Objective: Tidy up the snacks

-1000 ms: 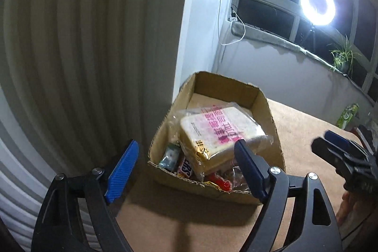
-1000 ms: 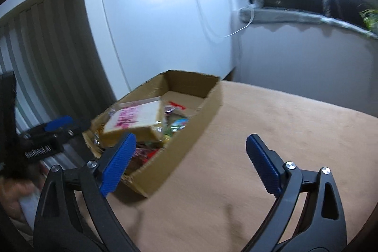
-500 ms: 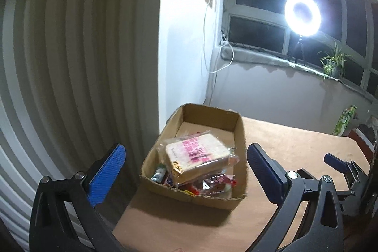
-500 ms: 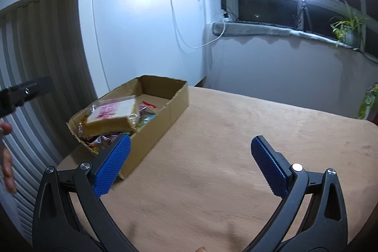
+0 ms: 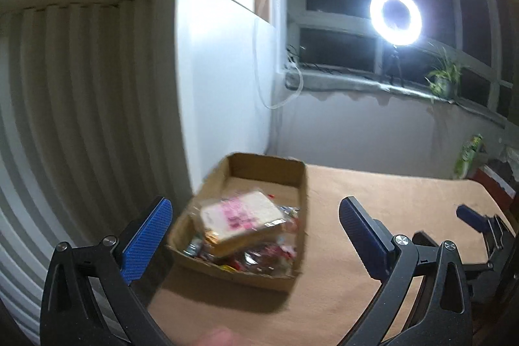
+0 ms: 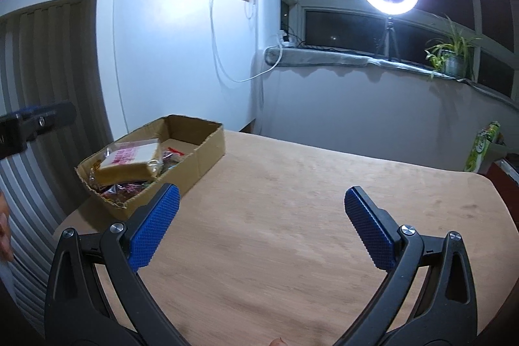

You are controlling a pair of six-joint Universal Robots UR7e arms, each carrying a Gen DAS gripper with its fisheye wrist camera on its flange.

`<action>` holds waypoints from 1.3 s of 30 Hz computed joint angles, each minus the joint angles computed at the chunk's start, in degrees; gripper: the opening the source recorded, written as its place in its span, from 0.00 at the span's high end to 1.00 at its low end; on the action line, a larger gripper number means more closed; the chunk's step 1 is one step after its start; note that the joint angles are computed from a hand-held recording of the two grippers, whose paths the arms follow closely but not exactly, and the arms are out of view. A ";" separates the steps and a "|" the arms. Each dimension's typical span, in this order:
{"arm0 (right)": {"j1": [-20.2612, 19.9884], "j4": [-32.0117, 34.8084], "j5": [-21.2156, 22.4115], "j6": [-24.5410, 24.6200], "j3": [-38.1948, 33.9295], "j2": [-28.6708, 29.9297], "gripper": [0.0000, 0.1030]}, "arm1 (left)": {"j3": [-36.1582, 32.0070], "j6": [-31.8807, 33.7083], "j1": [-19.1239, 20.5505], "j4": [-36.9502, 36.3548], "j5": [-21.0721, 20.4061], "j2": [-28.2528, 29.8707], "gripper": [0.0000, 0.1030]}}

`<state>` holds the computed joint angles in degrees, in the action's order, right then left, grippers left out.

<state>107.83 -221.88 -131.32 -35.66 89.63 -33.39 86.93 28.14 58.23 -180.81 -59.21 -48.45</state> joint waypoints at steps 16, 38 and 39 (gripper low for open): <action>-0.91 -10.18 -7.69 -2.96 6.65 -4.84 0.00 | 2.61 -4.14 -2.07 9.08 -5.75 1.48 0.01; -0.46 -11.71 -8.83 -3.94 7.06 -5.02 0.00 | 6.29 -0.71 -3.36 4.33 -3.52 1.63 0.01; -0.52 -11.80 -8.92 -3.83 7.25 -5.05 0.00 | 6.46 -0.59 -3.34 4.28 -3.67 1.65 0.01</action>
